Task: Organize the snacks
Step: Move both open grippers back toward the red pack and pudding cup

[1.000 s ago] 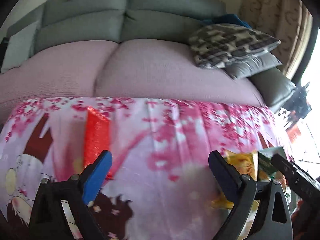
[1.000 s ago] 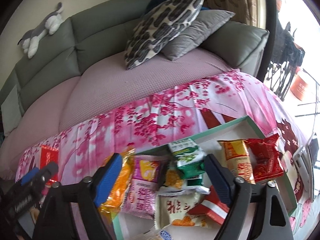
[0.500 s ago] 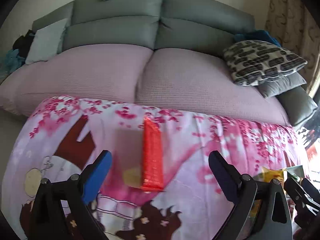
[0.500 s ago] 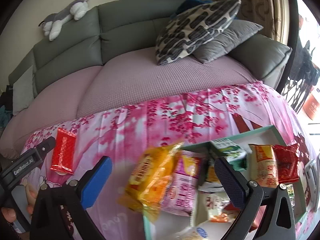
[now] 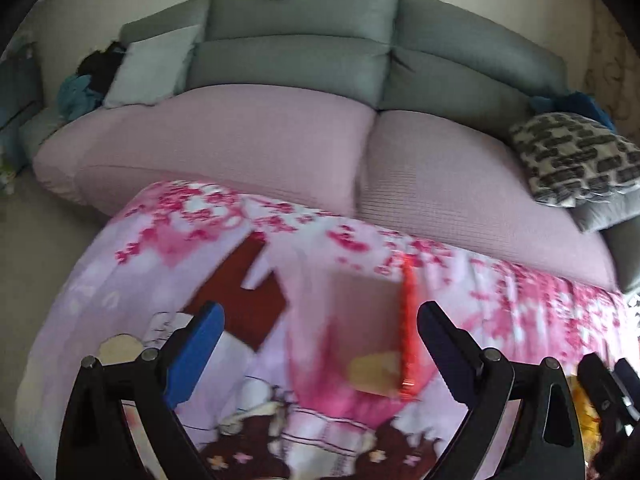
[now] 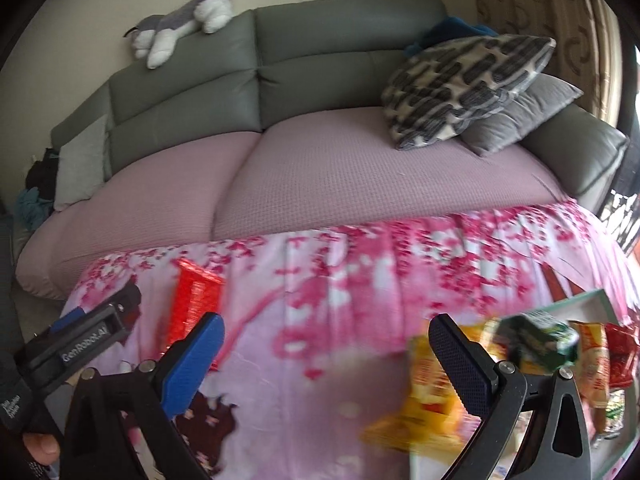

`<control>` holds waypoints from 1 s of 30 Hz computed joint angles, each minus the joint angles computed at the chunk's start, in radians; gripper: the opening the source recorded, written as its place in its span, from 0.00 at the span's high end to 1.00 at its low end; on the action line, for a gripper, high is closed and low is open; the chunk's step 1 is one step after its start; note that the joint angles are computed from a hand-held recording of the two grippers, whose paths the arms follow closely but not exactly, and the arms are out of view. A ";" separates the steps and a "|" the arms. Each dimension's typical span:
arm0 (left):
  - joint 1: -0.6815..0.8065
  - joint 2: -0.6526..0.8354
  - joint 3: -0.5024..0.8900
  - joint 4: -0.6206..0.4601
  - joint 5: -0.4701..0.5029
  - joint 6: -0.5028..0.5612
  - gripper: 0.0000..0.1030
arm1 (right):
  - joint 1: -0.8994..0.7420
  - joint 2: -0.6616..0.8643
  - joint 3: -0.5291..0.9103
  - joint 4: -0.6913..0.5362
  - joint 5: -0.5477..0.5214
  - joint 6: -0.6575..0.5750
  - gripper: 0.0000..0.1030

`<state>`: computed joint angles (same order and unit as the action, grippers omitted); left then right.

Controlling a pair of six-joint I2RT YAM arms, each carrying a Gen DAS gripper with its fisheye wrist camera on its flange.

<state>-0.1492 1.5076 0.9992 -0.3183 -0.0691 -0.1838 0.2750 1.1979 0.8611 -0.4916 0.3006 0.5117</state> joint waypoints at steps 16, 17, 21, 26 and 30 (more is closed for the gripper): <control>0.091 0.188 0.051 -0.005 0.024 -0.041 0.06 | 0.042 0.383 0.115 0.191 -0.084 0.046 0.00; 0.091 0.194 0.053 -0.006 0.019 -0.044 0.06 | 0.041 0.400 0.116 0.198 -0.096 0.042 0.00; 0.094 0.212 0.061 -0.013 0.012 -0.051 0.06 | 0.045 0.433 0.104 0.247 -0.145 0.032 0.00; 0.107 0.248 0.083 -0.030 0.014 -0.071 0.06 | 0.063 0.473 0.108 0.288 -0.144 0.004 0.00; 0.121 0.247 0.084 -0.029 0.030 -0.092 0.06 | 0.057 0.487 0.107 0.303 -0.181 0.004 0.00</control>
